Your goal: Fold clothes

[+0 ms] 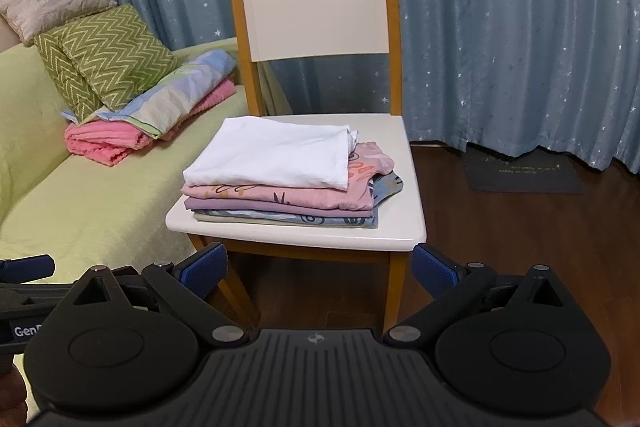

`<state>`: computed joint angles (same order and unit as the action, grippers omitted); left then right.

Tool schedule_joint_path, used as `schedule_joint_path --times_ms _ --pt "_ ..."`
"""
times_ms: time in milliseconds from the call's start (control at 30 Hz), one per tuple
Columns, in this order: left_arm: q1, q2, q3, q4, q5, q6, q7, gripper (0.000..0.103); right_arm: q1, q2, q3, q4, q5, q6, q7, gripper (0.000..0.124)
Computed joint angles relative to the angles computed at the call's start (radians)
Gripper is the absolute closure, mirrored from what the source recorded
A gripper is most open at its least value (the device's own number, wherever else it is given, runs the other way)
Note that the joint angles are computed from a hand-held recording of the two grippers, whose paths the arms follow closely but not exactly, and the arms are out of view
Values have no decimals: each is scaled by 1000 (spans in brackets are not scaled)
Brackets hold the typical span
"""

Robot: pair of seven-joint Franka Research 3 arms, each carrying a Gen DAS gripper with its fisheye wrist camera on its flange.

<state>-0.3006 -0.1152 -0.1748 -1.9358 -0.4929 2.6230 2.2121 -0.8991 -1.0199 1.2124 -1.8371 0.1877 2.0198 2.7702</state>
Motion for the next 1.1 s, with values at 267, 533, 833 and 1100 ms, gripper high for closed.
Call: schedule_joint_path --times_ms 267,533,833,1100 --pt "-10 -17 -3 -36 20 13 -14 1 31 -2 -9 -28 0 -2 18 23" --pt "-16 -9 -5 -43 55 36 -36 1 50 29 -3 -53 -19 23 40 23" --pt "-6 43 -24 -2 103 33 -82 1 56 87 15 -71 -47 46 66 23" --pt "1 93 -51 45 102 43 -70 1 62 125 19 -84 -82 49 97 22"
